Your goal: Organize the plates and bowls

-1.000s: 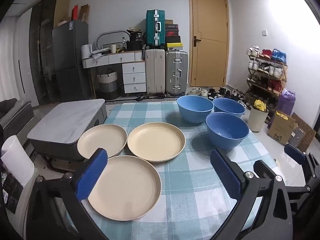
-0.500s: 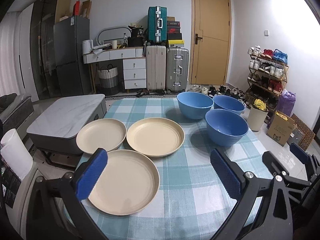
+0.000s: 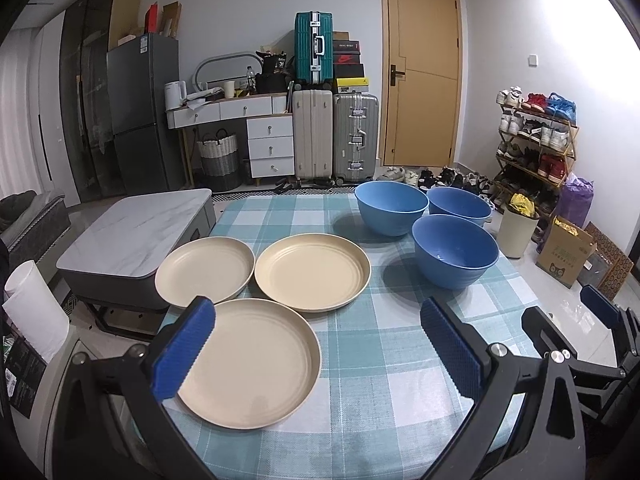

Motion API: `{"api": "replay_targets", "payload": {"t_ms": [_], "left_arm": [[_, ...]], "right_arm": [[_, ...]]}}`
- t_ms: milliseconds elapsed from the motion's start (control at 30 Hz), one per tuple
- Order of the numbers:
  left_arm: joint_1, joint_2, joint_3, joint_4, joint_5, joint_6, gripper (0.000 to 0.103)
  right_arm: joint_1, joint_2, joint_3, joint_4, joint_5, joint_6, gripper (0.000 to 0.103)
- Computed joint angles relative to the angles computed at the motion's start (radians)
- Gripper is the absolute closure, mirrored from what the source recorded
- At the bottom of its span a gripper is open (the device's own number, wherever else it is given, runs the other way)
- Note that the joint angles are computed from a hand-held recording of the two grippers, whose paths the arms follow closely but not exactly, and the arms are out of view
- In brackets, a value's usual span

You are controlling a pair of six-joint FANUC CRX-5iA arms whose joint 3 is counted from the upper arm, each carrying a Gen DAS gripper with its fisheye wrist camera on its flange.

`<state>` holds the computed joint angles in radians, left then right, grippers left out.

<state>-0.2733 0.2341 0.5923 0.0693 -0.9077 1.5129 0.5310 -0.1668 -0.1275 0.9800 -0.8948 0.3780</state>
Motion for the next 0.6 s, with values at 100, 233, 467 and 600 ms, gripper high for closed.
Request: {"api": "replay_targets", "payload": {"t_ms": [100, 233, 467, 600], "left_arm": [[-0.001, 0.002, 0.004, -0.003, -0.004, 0.0, 0.0], [0.0, 0.004, 0.004, -0.002, -0.006, 0.001, 0.0], [0.004, 0.013, 0.012, 0.011, -0.018, -0.016, 0.0], [0.008, 0.019, 0.023, 0.003, -0.023, -0.008, 0.0]], "right_arm": [[-0.003, -0.001, 0.008, -0.03, 0.008, 0.01, 0.0], [-0.008, 0.009, 0.029, -0.061, -0.012, 0.006, 0.0], [-0.014, 0.017, 0.033, -0.053, -0.046, -0.039, 0.0], [-0.032, 0.014, 0.047, -0.111, -0.04, -0.041, 0.0]]}}
